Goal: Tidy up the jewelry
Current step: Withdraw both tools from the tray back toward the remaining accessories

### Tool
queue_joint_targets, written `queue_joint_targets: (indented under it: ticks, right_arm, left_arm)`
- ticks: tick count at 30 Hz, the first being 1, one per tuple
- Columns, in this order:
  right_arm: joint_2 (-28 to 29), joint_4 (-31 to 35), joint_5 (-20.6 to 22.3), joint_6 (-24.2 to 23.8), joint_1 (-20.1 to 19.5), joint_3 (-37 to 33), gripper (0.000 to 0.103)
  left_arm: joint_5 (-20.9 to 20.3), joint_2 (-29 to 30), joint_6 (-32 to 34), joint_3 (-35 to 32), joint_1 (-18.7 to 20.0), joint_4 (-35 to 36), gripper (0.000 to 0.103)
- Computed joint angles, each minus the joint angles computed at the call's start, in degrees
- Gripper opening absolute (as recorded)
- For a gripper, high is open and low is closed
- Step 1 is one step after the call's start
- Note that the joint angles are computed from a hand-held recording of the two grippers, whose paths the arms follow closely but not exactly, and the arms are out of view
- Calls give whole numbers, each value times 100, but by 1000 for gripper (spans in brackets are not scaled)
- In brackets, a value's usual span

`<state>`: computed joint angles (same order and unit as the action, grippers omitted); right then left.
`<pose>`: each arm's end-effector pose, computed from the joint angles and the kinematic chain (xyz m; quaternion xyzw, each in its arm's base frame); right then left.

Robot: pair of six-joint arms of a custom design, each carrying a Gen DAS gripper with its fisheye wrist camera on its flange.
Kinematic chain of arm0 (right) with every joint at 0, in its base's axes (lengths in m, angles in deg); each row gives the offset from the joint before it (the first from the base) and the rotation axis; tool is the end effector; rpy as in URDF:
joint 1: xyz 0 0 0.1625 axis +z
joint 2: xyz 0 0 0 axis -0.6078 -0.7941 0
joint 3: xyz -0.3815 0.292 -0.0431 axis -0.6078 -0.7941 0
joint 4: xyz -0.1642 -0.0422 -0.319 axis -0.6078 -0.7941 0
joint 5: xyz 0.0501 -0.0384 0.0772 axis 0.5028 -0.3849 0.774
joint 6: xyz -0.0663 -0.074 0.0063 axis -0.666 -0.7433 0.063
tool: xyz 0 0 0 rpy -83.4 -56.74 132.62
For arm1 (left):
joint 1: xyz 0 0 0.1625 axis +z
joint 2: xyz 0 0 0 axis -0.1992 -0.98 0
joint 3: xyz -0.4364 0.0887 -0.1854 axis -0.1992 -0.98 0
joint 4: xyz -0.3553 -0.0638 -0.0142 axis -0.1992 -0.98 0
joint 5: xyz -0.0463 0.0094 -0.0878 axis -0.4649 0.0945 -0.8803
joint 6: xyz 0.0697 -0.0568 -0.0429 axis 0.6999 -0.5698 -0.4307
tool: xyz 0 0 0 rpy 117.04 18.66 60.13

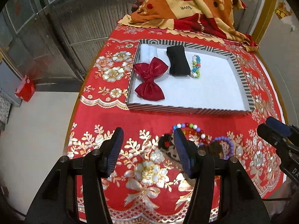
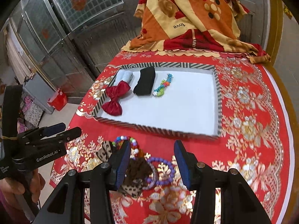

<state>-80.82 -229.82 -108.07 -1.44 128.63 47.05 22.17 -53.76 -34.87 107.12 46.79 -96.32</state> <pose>0.1040 -0.5148 0.4006 0.1089 -0.9340 0.2426 0.2385 -0.4311 -0.5578 0.0380 0.1573 0.8936 -0.1974 0.3711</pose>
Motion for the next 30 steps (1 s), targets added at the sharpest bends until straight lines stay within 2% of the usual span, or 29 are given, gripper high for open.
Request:
queue_joint_targets:
  ticks: [18,30]
  right_arm:
    - [-301,-395,-254,51,171,553,46]
    - [-308,-133,-236,136,105,549,46]
  left_arm:
    - [-12,-245,-170,562,-279,-219,55]
    - [-180,-254,-193,526,-239,-147,55]
